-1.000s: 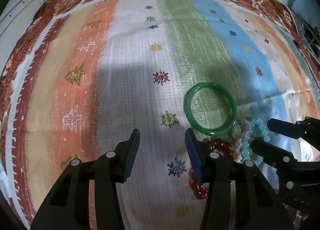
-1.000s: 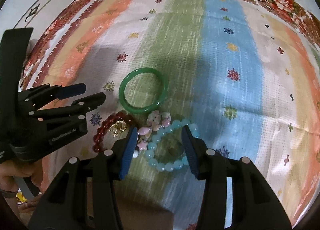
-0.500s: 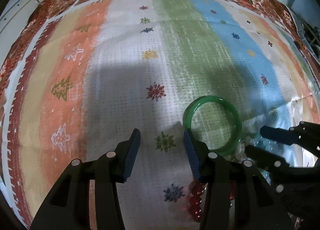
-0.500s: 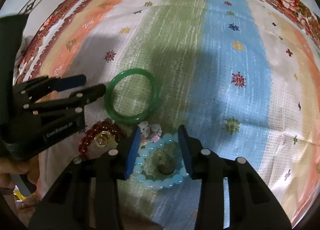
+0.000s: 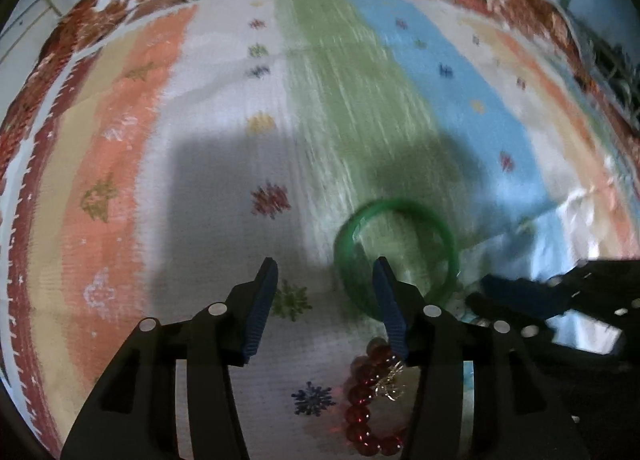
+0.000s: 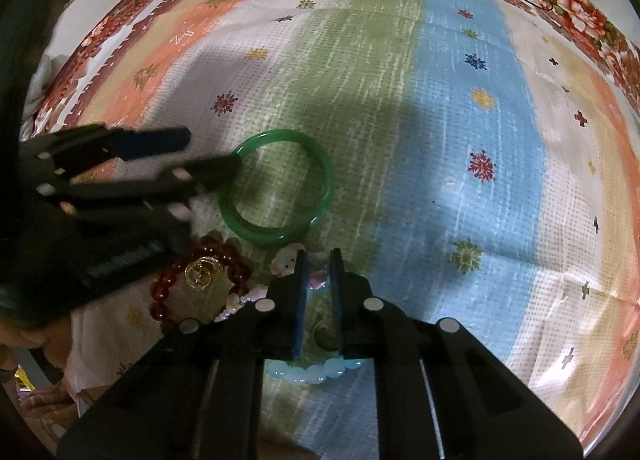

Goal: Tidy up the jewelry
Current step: 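Grasp the green jade bangle with left gripper while right holds the pink-white bracelet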

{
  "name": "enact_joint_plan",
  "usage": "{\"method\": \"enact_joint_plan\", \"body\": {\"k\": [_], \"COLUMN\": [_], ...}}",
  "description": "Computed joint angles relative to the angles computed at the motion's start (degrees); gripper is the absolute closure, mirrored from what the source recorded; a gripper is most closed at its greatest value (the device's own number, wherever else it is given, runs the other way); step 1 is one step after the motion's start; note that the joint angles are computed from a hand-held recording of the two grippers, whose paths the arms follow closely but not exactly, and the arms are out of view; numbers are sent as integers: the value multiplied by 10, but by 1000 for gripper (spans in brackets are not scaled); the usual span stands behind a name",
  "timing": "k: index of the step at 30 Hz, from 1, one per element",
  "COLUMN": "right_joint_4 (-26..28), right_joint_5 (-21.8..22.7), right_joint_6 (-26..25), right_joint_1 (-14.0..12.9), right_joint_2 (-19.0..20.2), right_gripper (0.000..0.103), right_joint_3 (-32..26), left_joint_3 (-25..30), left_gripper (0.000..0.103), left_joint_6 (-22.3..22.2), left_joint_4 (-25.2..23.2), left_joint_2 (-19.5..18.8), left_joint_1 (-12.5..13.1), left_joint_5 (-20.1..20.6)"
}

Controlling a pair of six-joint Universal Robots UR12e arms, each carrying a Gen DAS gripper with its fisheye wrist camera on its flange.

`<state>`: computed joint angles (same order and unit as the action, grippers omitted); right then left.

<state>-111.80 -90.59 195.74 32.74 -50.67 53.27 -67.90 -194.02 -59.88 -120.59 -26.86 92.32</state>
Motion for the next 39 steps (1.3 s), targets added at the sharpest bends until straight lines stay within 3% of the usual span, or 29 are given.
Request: {"method": "enact_joint_plan", "body": {"k": [3,4,5,19,39], "right_joint_4": [-4,-6,-8,-50,-88], "right_joint_5": [1,2,5,-20,-53], "right_joint_6": [0,1,5,11,32], "right_joint_1": [0,-1,-2,3,18], "right_joint_2": [-2,-3,-4,-24,-59], "right_gripper": [91,91,91,91,91], "right_joint_3": [4,5,7,18,47], "left_joint_3": [-3,-3,-3,-30,-62], "left_gripper": [59,75,97,96,96], "left_joint_6": [19,20,15,-22,-38], "left_joint_4": [7,8,9,48,76], "left_joint_2": [-3,-3,-3,26,70], "left_joint_1": [-8,-9,-8,0,-10], "left_joint_5": [31,39,45,47,54]}}
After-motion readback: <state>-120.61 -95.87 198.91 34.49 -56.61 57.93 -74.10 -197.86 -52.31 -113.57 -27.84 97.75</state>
